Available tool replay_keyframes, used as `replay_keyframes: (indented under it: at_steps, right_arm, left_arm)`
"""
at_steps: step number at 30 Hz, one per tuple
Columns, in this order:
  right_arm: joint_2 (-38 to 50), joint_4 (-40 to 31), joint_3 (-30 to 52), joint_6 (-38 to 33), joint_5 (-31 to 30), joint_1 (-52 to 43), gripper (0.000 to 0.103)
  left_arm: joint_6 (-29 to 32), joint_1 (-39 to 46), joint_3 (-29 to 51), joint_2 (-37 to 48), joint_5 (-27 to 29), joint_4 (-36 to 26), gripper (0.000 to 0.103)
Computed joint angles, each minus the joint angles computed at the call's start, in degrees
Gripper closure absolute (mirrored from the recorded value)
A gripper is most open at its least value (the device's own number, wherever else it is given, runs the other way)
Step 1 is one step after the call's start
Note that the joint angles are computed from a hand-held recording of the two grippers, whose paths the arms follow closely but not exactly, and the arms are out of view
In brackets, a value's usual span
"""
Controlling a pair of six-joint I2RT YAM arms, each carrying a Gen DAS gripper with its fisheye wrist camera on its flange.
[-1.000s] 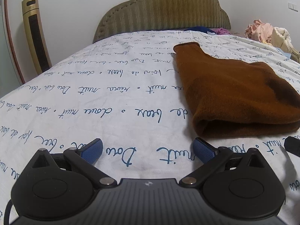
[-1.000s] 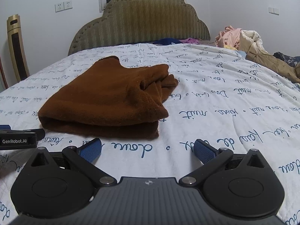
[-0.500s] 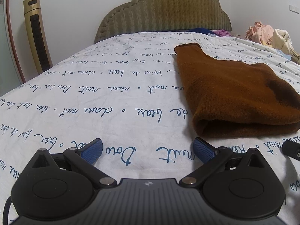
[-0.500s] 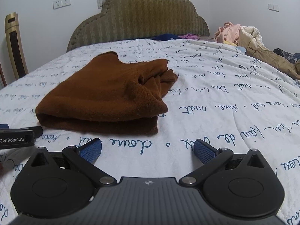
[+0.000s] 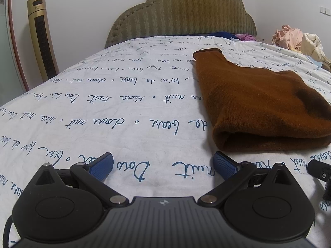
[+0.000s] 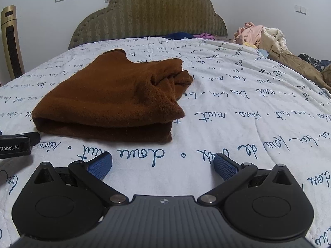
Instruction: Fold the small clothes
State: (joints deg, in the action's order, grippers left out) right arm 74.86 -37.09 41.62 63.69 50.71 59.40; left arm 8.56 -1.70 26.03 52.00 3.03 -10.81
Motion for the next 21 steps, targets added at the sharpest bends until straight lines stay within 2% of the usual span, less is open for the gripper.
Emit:
replay_keyframes:
  at_steps: [21]
  right_arm:
    - [-0.96, 0.78, -0.62, 0.08, -0.28, -0.12, 0.0]
  left_arm:
    - [-0.19, 1.13, 0.09, 0.05, 1.62, -0.79, 0.0]
